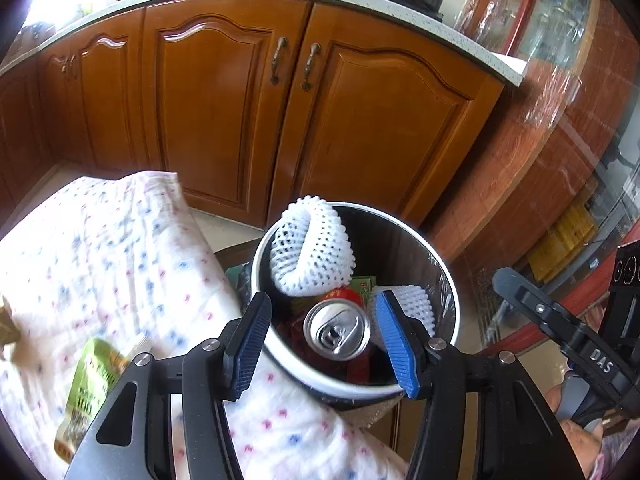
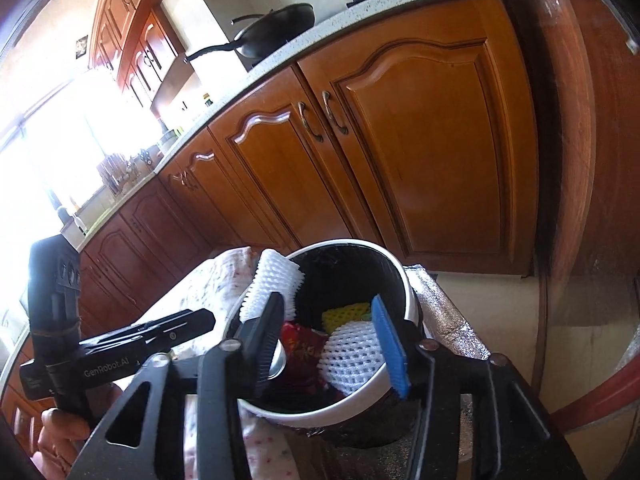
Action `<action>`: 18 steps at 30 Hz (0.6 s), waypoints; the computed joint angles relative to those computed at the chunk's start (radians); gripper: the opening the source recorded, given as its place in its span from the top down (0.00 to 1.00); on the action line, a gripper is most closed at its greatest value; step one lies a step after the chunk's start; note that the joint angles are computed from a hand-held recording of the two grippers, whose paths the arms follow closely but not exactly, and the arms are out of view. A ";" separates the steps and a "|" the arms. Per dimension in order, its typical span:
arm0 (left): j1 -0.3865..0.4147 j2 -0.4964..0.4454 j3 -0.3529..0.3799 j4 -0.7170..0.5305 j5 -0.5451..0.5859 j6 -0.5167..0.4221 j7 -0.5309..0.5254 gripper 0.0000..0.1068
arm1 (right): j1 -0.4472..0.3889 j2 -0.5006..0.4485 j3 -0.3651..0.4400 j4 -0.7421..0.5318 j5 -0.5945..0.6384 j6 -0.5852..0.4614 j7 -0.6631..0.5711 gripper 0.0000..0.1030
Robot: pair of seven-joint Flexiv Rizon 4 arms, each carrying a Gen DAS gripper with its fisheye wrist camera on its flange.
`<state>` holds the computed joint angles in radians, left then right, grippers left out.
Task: Collect trash
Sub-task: 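Move both tools back toward the yellow wrapper and green juice pouch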
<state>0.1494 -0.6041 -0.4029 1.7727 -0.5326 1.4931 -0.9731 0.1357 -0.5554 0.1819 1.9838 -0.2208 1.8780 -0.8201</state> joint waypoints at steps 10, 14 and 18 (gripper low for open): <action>0.372 0.124 -0.348 0.344 0.000 0.242 -0.041 0.34 | 0.174 0.069 -0.087 0.091 0.117 0.106 -0.036 0.09; 0.505 0.168 -0.430 0.449 0.045 0.292 -0.123 0.34 | 0.213 0.079 -0.078 0.107 0.134 0.111 -0.046 0.06; 0.635 0.217 -0.501 0.550 0.104 0.350 -0.219 0.31 | 0.189 0.064 -0.015 0.112 0.105 0.121 -0.018 0.06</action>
